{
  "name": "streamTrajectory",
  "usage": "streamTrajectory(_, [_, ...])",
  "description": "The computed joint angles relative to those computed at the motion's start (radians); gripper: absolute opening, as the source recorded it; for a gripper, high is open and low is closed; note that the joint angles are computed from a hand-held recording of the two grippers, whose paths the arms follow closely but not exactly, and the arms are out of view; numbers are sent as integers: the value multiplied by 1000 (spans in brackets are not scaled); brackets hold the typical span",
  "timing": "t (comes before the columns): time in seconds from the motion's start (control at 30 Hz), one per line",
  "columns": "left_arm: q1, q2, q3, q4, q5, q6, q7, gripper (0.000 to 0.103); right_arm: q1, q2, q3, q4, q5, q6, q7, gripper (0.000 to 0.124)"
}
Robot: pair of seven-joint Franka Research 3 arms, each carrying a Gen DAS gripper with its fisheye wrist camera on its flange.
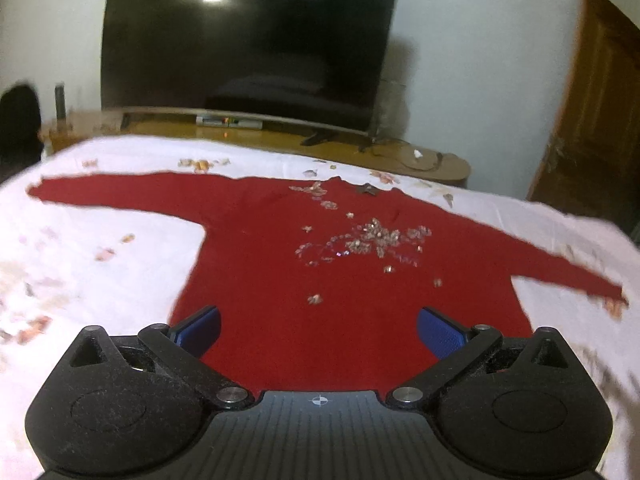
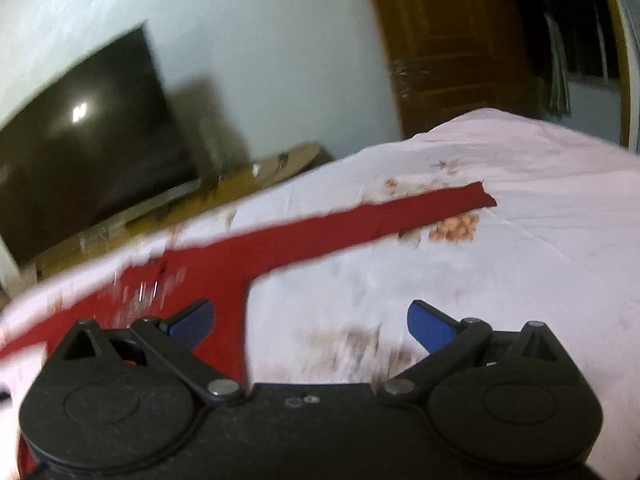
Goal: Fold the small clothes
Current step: 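Reach the right gripper to the sweater sleeve cuff and grasp it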
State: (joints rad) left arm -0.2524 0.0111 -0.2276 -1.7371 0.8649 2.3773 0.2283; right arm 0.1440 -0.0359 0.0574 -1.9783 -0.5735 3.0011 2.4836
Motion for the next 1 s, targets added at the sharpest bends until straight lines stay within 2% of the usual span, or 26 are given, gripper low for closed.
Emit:
streamTrajectory(0.07, [-1, 49, 4, 43, 0, 0, -20, 103, -22, 79, -35, 78, -46, 18, 72, 92])
streamTrajectory(0.1, [-4, 75, 8, 68, -4, -7, -13, 103, -22, 120, -59, 116, -38, 27, 80, 84])
streamTrajectory(0.17, [-18, 132, 17, 124, -21, -35, 21, 103, -22, 216, -103, 208, 6, 24, 100, 81])
streamTrajectory(0.23, [-35, 180, 30, 176, -35, -69, 53, 103, -75, 331, -81, 317, 159, 19, 20, 79])
streamTrajectory(0.33, [-55, 257, 51, 270, -75, -126, 105, 103, -173, 502, -3, 506, 355, -24, -96, 63])
streamTrajectory(0.4, [-72, 294, 66, 321, -92, -161, 127, 103, -195, 598, 10, 626, 428, -81, -125, 53])
streamTrajectory(0.5, [-94, 347, 89, 402, -108, -206, 150, 103, -214, 716, 21, 769, 526, -136, -149, 51])
streamTrajectory(0.57, [-107, 380, 104, 454, -113, -230, 161, 103, -222, 746, 32, 798, 561, -111, -190, 51])
streamTrajectory(0.67, [-121, 417, 122, 512, -122, -258, 176, 103, -220, 803, 36, 886, 599, -135, -254, 48])
streamTrajectory(0.73, [-127, 435, 131, 537, -132, -273, 182, 103, -214, 833, 29, 937, 629, -157, -273, 35])
streamTrajectory(0.8, [-130, 444, 138, 551, -141, -283, 183, 103, -203, 853, 11, 974, 653, -180, -284, 16])
streamTrajectory(0.87, [-130, 447, 144, 555, -147, -289, 186, 103, -199, 878, -5, 1011, 682, -192, -291, 6])
streamTrajectory(0.93, [-125, 440, 148, 545, -150, -288, 191, 103, -197, 917, -11, 1071, 711, -210, -315, 6])
streamTrajectory(1.0, [-116, 425, 150, 525, -153, -283, 190, 103, -167, 934, -59, 1119, 701, -247, -325, 7])
